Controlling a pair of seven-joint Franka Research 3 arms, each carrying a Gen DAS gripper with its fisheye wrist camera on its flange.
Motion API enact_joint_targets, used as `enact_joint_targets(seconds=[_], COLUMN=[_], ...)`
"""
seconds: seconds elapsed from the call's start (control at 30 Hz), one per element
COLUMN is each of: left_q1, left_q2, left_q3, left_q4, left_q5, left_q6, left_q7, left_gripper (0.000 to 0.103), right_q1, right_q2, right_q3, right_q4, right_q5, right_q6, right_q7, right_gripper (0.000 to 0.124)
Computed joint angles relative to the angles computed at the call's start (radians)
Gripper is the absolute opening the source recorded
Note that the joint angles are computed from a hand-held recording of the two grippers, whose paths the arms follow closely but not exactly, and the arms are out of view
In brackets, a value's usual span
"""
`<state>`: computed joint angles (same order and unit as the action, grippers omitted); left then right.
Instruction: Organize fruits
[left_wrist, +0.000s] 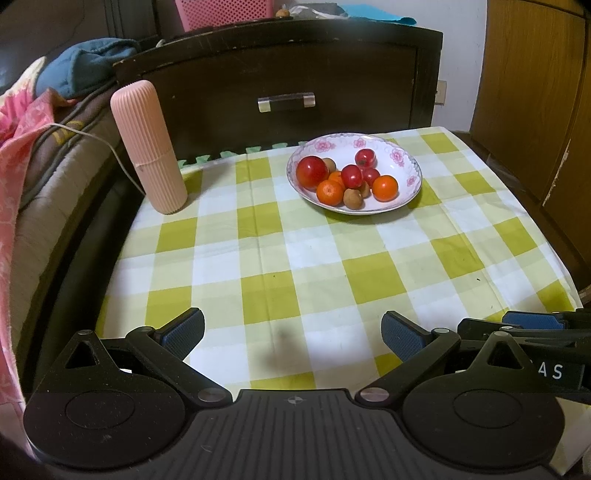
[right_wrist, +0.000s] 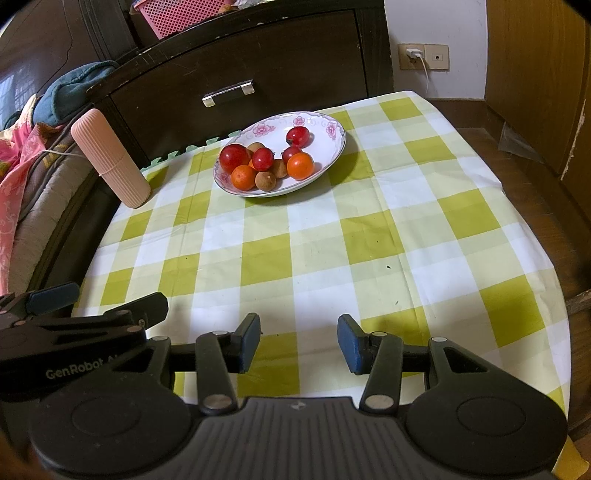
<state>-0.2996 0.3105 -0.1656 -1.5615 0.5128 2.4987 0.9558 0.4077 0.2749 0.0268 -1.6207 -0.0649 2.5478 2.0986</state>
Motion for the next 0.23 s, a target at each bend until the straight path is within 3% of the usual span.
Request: enact_joint_targets(seconds=[0.23], left_q1=[-0.001], left_q2=[0.005], left_q3=[0.0], left_q4=[0.007], left_q5=[-0.008], left_q6=[-0.014], left_q7=[0.001], left_gripper=[0.103], right_q1=[0.0], right_q2=[0.0], right_q3=[0.0], right_q4=[-0.001], right_q5=[0.001], right_q6=[0.001], right_q7=[0.0], right_gripper=[0.044])
